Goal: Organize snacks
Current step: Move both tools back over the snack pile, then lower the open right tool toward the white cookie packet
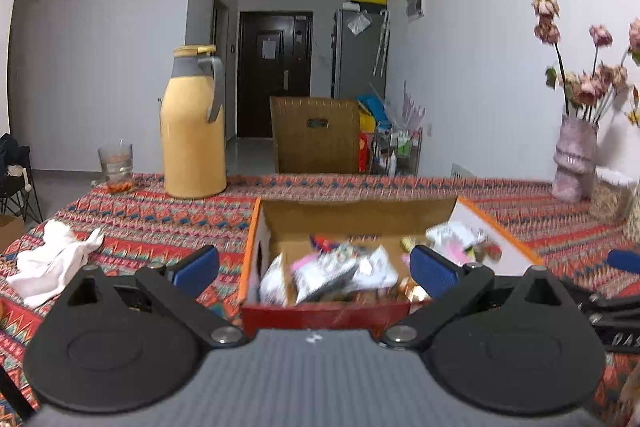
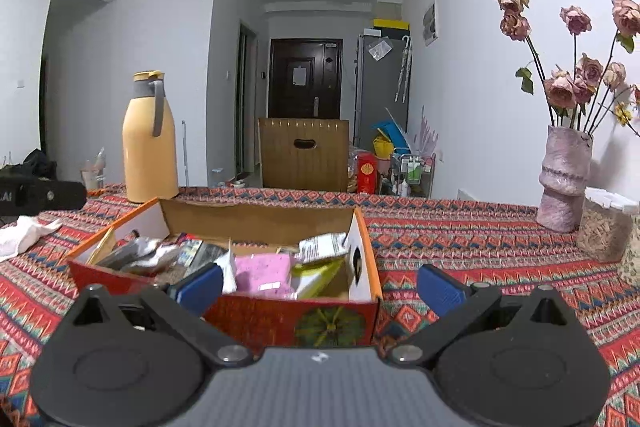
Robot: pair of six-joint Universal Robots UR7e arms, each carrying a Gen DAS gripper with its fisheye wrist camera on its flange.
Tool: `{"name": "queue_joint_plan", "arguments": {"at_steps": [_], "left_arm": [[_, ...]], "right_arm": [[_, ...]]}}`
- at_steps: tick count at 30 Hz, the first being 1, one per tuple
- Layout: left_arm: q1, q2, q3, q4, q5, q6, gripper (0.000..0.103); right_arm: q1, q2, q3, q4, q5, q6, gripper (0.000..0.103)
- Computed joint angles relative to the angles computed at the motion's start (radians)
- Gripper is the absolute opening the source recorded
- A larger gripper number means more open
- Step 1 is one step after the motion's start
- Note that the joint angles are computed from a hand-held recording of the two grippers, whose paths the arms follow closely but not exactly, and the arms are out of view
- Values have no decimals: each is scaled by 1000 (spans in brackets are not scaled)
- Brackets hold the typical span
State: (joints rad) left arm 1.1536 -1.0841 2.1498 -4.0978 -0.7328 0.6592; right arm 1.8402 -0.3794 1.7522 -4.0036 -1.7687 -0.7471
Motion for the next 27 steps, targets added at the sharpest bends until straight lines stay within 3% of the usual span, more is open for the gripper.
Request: {"name": "queue_joint_plan", "arguments": {"at_steps": [5,11,19,27], "left_arm": [[19,-18,59,-5,30,13,103],[64,-12,87,-13,54,-63,103],[112,4,80,-54,2,-68,103],[119,23,82,-81,-20,-55,103]], "right_arm": [[-15,-9,66,-31,-19,0,103],[-41,3,109,-77,-63,8,103],[-58,32,106,-137,-66,47,103],[-63,64,83,-198,-40,19,103]]}}
